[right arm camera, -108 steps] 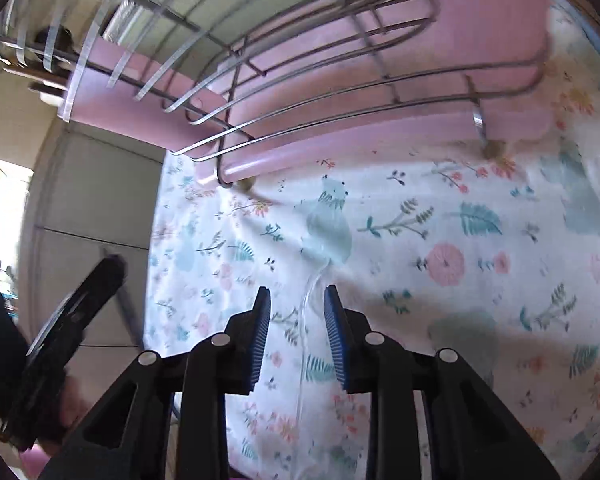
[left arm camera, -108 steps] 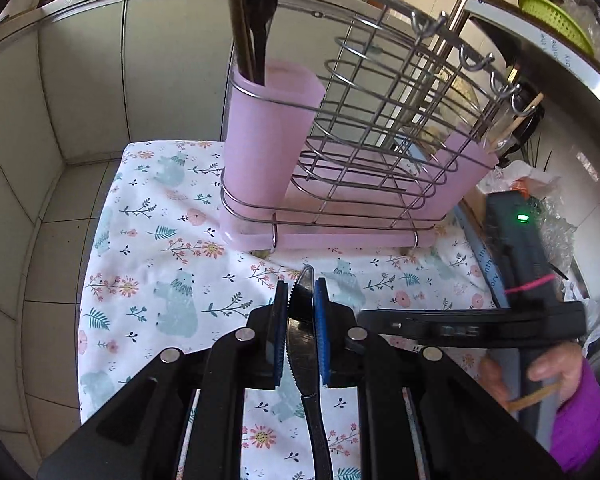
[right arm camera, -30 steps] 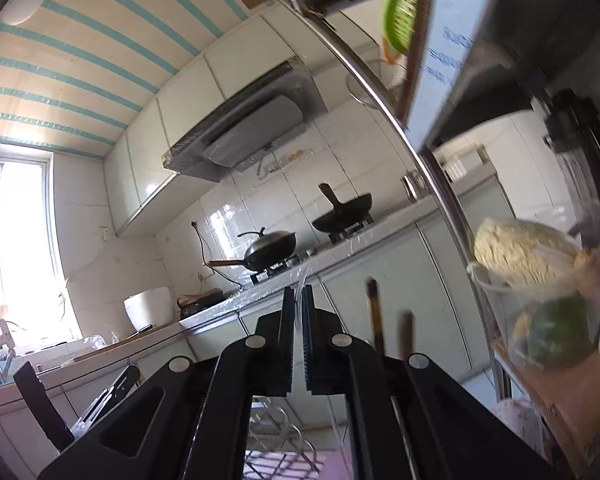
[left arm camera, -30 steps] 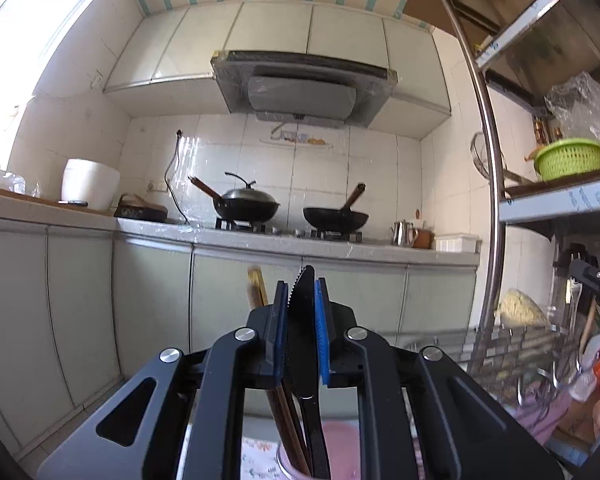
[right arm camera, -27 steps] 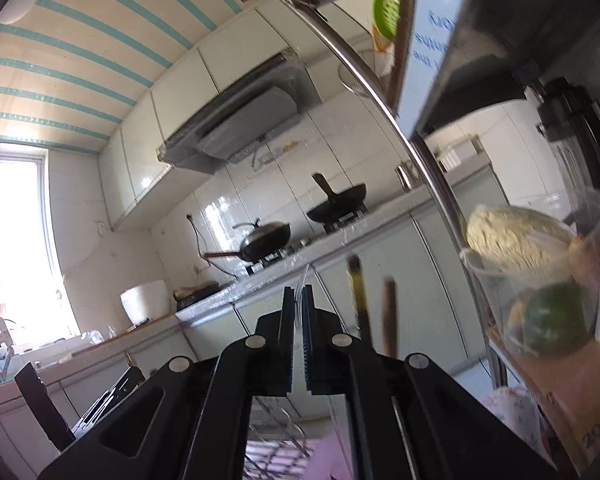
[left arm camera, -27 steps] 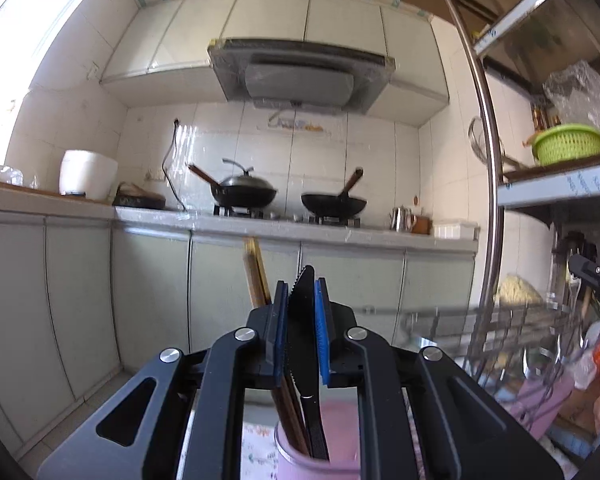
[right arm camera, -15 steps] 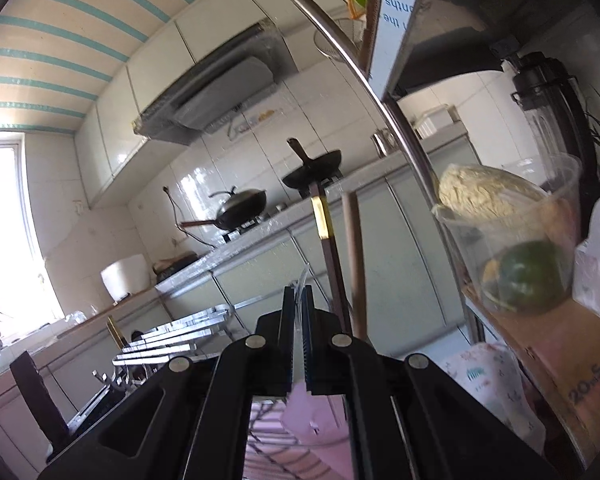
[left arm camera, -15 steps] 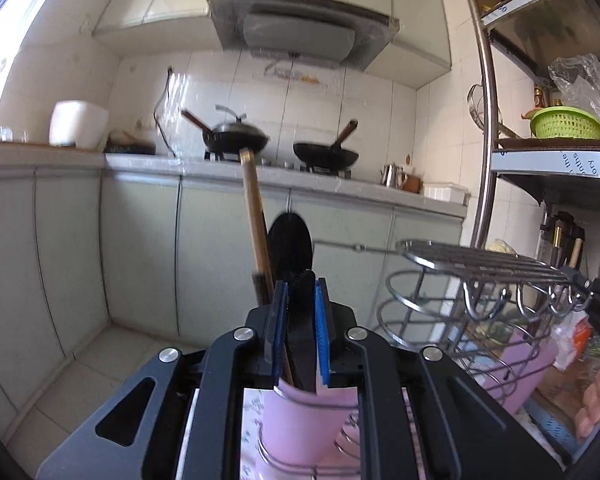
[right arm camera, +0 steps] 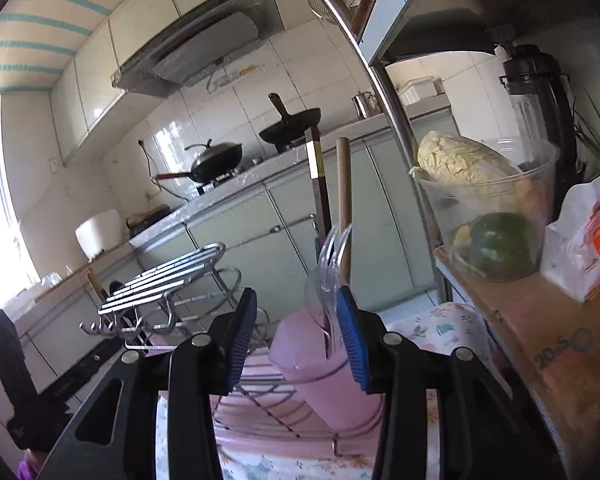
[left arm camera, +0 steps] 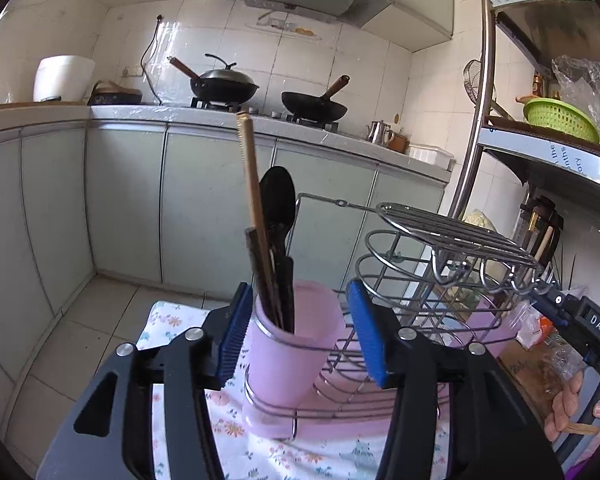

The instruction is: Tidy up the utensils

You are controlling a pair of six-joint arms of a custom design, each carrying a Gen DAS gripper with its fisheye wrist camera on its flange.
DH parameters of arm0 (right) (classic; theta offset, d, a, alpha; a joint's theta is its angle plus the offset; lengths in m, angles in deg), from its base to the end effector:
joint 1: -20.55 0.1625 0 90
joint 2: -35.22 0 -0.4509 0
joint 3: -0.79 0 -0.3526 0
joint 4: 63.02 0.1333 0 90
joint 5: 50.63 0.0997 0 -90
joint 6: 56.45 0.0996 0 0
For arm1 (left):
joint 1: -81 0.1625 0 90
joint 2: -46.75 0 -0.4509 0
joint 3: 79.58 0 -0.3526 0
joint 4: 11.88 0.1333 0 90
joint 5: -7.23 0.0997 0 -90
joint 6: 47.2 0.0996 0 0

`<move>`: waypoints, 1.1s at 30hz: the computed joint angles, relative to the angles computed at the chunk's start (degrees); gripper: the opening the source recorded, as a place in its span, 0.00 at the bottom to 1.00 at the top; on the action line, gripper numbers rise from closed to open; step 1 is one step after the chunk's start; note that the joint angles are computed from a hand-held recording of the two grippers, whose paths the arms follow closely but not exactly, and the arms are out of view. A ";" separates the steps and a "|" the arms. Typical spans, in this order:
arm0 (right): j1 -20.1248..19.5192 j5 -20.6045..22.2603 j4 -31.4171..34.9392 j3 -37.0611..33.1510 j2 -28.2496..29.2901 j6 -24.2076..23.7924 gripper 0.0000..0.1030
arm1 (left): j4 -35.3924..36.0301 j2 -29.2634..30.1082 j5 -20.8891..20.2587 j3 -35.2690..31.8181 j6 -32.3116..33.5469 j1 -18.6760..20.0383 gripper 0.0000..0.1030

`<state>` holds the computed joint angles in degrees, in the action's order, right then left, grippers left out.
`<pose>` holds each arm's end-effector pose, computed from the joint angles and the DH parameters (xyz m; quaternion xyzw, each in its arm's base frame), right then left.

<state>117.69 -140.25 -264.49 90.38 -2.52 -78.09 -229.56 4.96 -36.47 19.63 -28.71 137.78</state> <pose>0.2213 -0.6886 0.1968 0.2172 -0.8400 0.4935 0.0599 -0.1704 -0.6349 0.2365 0.1244 0.7754 -0.5660 0.2511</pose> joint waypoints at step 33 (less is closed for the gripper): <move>7.81 -19.43 -2.22 14.91 -2.22 -6.54 0.43 | 15.70 -4.78 12.27 13.17 -18.28 -8.38 0.54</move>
